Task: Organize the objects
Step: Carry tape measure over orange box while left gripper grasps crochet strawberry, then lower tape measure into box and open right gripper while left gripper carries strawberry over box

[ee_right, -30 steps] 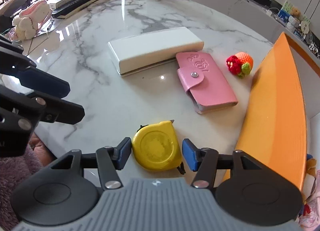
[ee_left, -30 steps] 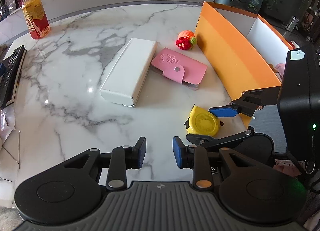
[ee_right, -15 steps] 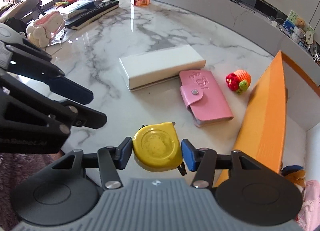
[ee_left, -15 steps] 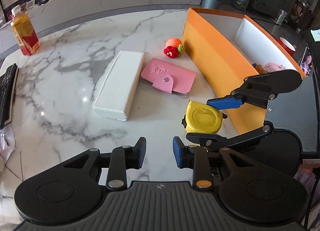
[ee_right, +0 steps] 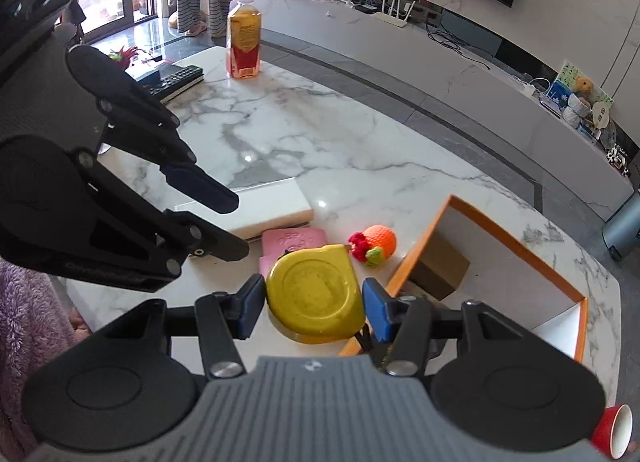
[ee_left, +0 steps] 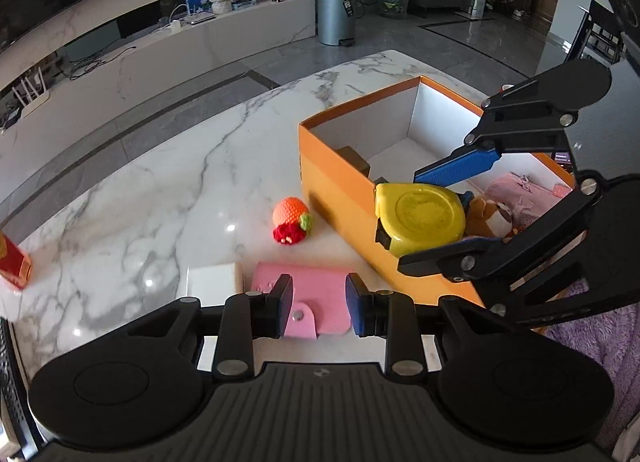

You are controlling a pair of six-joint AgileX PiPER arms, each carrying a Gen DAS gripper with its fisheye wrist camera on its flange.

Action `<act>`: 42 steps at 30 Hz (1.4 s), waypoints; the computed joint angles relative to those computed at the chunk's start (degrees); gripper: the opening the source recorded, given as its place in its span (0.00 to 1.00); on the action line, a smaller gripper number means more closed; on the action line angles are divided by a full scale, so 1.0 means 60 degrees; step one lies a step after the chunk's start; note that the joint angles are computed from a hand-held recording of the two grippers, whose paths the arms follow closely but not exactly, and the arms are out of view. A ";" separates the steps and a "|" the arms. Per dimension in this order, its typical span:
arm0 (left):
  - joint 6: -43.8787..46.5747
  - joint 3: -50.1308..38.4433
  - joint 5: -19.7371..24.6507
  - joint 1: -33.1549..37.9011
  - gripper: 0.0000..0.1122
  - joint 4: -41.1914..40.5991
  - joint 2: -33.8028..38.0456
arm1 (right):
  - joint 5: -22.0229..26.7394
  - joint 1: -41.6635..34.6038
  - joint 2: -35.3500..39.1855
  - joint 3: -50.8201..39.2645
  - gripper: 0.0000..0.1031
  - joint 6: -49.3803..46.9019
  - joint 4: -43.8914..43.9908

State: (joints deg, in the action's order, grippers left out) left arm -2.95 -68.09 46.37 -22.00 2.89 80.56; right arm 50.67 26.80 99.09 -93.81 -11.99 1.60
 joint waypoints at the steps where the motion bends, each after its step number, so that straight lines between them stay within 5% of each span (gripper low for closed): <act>1: 0.0292 -0.0262 -0.0051 0.0089 0.31 -0.0103 0.0321 | 0.0170 -0.0220 0.0113 -0.0263 0.53 -0.0174 0.0144; 6: 0.1565 -0.1605 -0.0371 0.0499 0.31 -0.0567 0.2206 | 0.0849 -0.1318 0.0853 -0.1344 0.54 -0.0861 0.0685; 12: 0.2402 -0.2834 -0.0564 0.0595 0.43 -0.0400 0.4271 | 0.1183 -0.2227 0.1987 -0.2088 0.54 -0.0644 0.0445; 19: 0.2734 -0.3511 -0.0488 0.0620 0.43 0.0015 0.5584 | 0.1520 -0.3104 0.3328 -0.2980 0.54 -0.0540 0.1003; 31: 0.2150 -0.3455 -0.0824 0.0472 0.37 0.0372 0.5625 | 0.1788 -0.3373 0.4242 -0.3850 0.54 -0.0636 0.1333; 42: 0.2414 -0.3055 -0.0549 0.0575 0.36 -0.0611 0.3380 | 0.1996 -0.3663 0.4137 -0.3857 0.54 -0.0843 0.1632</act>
